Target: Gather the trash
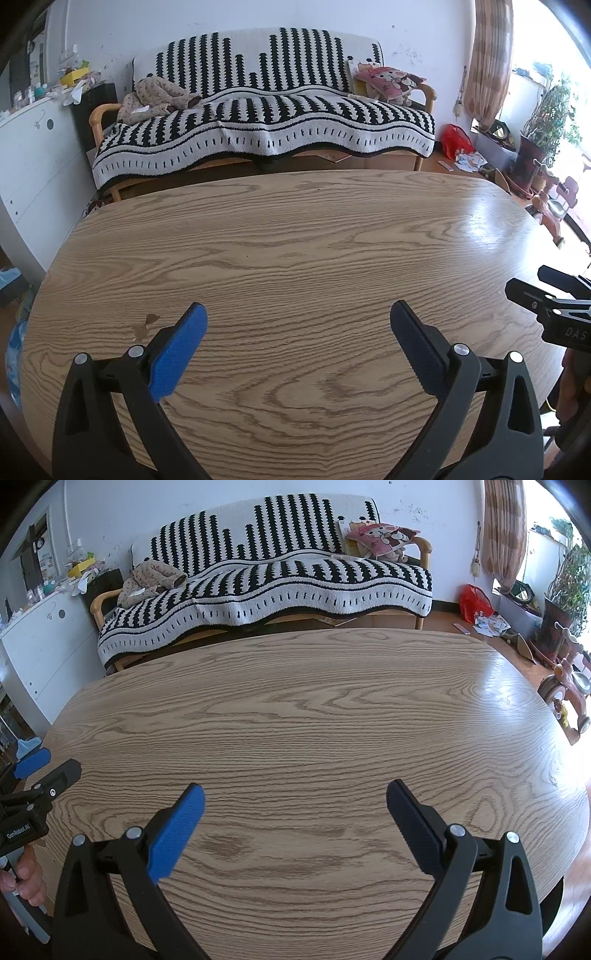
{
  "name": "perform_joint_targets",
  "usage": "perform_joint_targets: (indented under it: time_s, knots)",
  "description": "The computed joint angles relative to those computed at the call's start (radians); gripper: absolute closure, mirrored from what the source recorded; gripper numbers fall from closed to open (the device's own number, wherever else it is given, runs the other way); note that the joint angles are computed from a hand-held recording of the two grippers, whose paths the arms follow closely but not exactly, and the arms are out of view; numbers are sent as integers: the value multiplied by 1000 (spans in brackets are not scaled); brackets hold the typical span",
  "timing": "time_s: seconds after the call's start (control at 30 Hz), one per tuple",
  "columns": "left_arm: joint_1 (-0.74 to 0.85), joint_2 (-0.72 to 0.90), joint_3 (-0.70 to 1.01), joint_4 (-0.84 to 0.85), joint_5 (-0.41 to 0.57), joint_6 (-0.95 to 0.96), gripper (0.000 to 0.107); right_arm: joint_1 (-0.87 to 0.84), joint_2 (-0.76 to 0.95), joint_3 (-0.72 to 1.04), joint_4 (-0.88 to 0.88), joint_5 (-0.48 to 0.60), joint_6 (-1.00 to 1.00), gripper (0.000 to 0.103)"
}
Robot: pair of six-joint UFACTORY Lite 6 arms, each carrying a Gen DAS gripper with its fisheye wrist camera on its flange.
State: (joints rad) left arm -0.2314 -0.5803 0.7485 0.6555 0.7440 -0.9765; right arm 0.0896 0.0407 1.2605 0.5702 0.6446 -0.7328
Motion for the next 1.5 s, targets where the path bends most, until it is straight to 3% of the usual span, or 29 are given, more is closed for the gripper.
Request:
perform_joint_targets:
  time_s: [1.5]
  knots:
    - [-72, -1, -22, 26, 30, -63, 11, 11, -6, 3, -14, -1, 22, 8]
